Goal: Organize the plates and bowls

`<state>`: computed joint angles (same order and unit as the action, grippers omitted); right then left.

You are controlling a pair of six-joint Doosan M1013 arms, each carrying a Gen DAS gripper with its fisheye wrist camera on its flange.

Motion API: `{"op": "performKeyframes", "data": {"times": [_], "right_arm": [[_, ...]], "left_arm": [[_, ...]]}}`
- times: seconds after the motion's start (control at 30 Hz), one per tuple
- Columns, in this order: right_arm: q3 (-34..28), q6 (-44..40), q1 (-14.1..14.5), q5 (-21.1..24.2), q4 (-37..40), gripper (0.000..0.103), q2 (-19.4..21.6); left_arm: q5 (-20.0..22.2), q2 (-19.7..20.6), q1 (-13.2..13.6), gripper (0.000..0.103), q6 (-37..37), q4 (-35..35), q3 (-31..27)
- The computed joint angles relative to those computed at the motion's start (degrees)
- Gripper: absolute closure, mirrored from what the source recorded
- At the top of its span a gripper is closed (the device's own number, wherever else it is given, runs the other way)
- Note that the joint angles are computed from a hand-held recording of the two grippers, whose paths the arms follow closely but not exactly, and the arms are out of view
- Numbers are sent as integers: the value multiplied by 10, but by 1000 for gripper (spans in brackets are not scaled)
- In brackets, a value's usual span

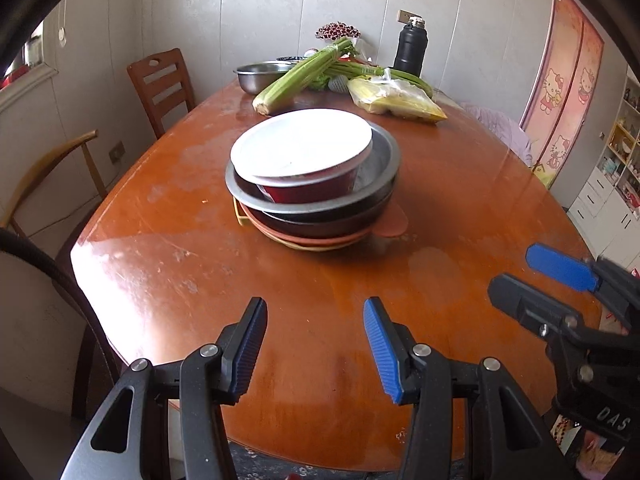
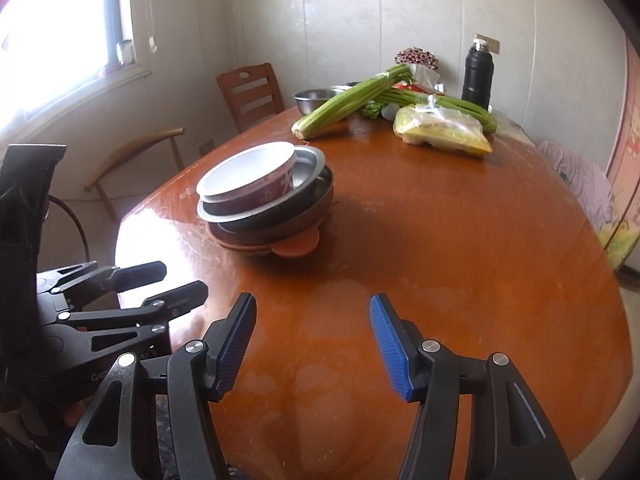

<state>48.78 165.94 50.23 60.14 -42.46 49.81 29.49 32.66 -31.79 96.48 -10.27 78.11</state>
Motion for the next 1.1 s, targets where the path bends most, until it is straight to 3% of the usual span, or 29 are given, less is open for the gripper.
{"op": "performKeyframes", "data": {"times": [0.3, 0.6, 1.1], "right_arm": [[5, 7, -3, 2, 30, 42, 7], [0, 11, -4, 14, 25, 42, 11], [-15, 3, -7, 21, 38, 42, 19]], "left_arm": [[-18, 3, -5, 53, -69, 71, 5], [-2, 11, 0, 53, -39, 39, -5], [-2, 12, -1, 53, -47, 47, -4]]}}
